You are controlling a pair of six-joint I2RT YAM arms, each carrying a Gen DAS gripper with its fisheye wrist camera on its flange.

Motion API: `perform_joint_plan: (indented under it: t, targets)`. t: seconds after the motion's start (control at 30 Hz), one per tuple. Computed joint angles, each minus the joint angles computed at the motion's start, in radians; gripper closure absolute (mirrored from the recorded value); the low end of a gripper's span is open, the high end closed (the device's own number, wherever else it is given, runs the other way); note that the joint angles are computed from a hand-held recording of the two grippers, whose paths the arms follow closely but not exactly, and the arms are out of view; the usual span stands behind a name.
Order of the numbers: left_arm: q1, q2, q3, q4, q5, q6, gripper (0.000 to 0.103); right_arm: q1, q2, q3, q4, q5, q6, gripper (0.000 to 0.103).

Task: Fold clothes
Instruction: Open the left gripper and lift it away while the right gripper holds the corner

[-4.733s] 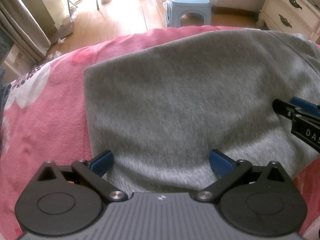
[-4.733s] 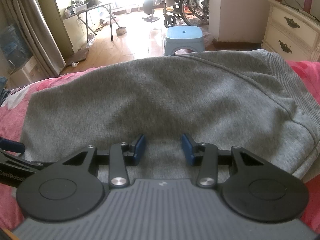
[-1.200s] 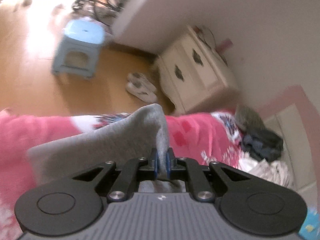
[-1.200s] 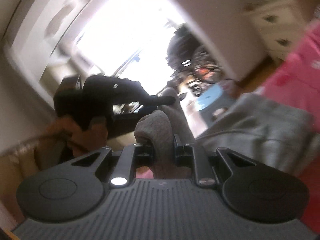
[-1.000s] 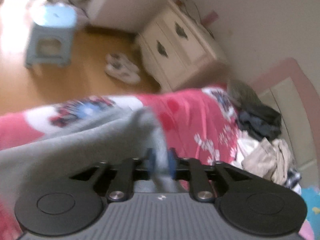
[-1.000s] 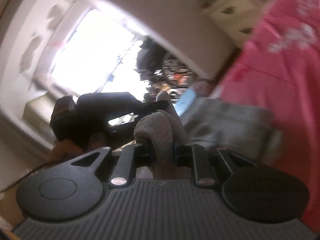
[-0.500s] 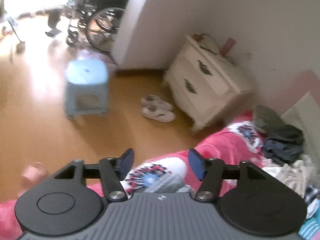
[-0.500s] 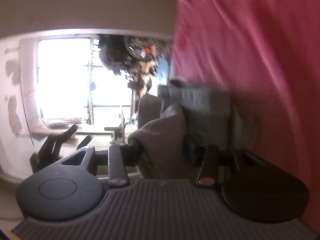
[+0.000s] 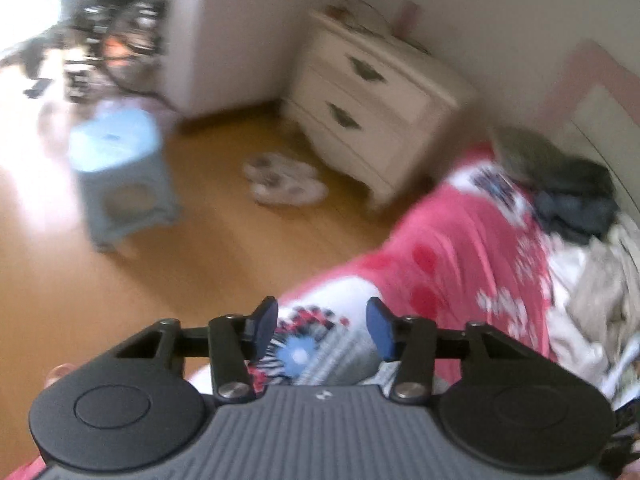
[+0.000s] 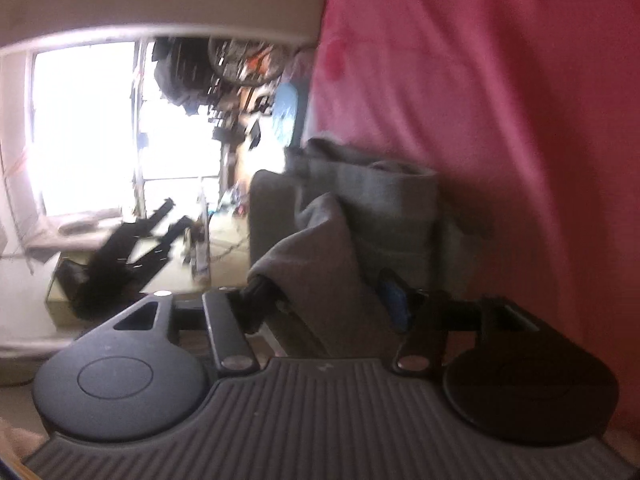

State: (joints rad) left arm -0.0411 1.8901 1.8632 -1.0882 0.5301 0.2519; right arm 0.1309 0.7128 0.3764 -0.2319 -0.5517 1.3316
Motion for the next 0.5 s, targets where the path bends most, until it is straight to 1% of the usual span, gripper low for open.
perform_joint_plan:
  t: [0.03,0.07,0.13,0.17,0.2,0.27,0.3,0.33,0.37,0.43,0.47,0.5]
  targets:
    - [0.005,0.01,-0.034,0.037,0.034,-0.007,0.057,0.017,-0.052,-0.012,-0.029,0.029,0.021,0.043]
    - [0.009,0.025,-0.038,0.054,0.059,-0.037,0.057,0.054,-0.095,-0.02,-0.049,0.079,0.064,0.041]
    - [0.019,0.046,-0.039,0.098,0.108,-0.086,0.057,0.142,-0.17,-0.038,-0.063,0.225,0.164,0.038]
    - [0.024,0.053,-0.037,0.125,0.132,-0.108,0.057,0.158,-0.175,-0.04,-0.056,0.276,0.196,0.037]
    - [0.028,0.061,-0.033,0.15,0.153,-0.129,0.057,0.214,-0.178,-0.037,-0.049,0.363,0.242,0.034]
    - [0.03,0.092,0.03,0.147,0.163,-0.142,0.057,0.328,-0.173,-0.026,-0.037,0.539,0.328,0.03]
    - [0.03,0.117,0.078,0.117,0.183,-0.137,0.057,0.345,-0.137,-0.014,-0.021,0.573,0.341,0.027]
    - [0.026,0.153,0.144,0.047,0.203,-0.092,0.054,0.362,-0.096,0.002,-0.008,0.601,0.351,0.025]
    - [0.021,0.191,0.214,-0.03,0.218,-0.041,0.048,0.354,-0.044,0.026,-0.006,0.602,0.342,0.024]
    - [-0.004,0.256,0.335,-0.222,0.2,0.124,0.044,0.336,0.059,0.079,-0.009,0.602,0.324,0.024]
    - [-0.016,0.262,0.341,-0.278,0.182,0.199,0.043,0.34,0.086,0.096,-0.005,0.608,0.315,0.024]
    - [-0.029,0.26,0.331,-0.318,0.16,0.268,0.043,0.342,0.062,0.1,-0.056,0.608,0.305,0.024]
